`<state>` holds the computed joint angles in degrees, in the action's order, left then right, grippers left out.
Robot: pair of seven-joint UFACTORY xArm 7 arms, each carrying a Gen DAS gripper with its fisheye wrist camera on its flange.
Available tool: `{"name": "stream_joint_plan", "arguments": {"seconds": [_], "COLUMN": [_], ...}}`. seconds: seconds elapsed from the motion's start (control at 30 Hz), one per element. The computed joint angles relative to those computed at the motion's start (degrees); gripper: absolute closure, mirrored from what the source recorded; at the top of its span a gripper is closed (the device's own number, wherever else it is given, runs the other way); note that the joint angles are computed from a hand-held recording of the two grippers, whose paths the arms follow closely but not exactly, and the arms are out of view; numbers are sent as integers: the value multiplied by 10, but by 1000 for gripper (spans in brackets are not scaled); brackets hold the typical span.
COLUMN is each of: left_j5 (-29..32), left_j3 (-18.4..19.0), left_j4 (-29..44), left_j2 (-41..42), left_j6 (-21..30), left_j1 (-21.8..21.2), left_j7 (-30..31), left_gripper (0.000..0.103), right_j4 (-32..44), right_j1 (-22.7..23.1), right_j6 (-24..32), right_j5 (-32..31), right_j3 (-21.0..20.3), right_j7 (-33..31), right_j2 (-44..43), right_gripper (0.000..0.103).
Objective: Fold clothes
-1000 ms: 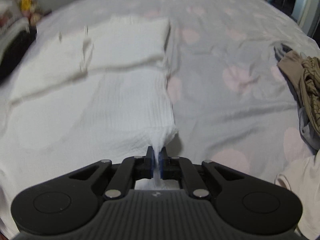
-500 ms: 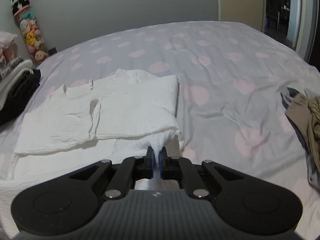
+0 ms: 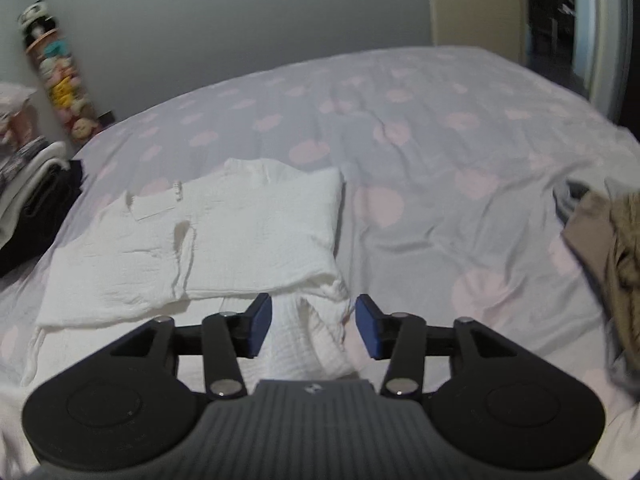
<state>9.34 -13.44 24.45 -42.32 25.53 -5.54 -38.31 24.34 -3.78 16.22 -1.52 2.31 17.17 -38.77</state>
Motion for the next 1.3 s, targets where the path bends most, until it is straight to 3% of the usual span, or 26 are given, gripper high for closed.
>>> {"name": "stream_joint_plan", "arguments": {"seconds": [0.03, 0.27, 0.4, 0.53, 0.67, 0.8, 0.87, 0.97, 1.1, 1.3], "left_j5": [6, 54, 66, 79, 83, 57, 40, 12, -11, -16], "left_j3": [-2, -33, -54, -62, -27, 35, 63, 83, 74, 26], "left_j4": [3, 15, 16, 14, 11, 17, 21, 47, 58, 45], "left_j2": [-12, -63, -63, -64, -59, -50, -44, -15, 24, 89], "left_j6": [7, 47, 39, 28, 22, 59, 93, 183, 260, 238], "left_j1": [-4, -61, -83, -100, -138, -200, -234, -266, -273, -215], "left_j7": [8, 122, 159, 200, 298, 457, 545, 660, 762, 768], "left_gripper": [75, 71, 58, 57, 57, 57, 55, 47, 44, 39], "right_j4": [-1, 25, 33, 24, -4, -12, -5, 11, 17, 17], "right_j1": [10, 90, 102, 117, 128, 147, 152, 160, 162, 143], "right_j6": [6, 123, 185, 225, 236, 275, 303, 355, 394, 392], "right_j5": [-3, -12, 5, 15, 13, 16, 9, 14, 21, 16], "right_j3": [-13, -83, -79, -68, -51, -53, -51, -58, -54, -36], "right_j7": [-20, -253, -328, -397, -454, -518, -554, -609, -665, -703], "right_j2": [-14, -86, -115, -149, -190, -200, -186, -156, -117, -40], "right_gripper": [43, 35, 32, 32, 32, 29, 29, 29, 29, 29]}}
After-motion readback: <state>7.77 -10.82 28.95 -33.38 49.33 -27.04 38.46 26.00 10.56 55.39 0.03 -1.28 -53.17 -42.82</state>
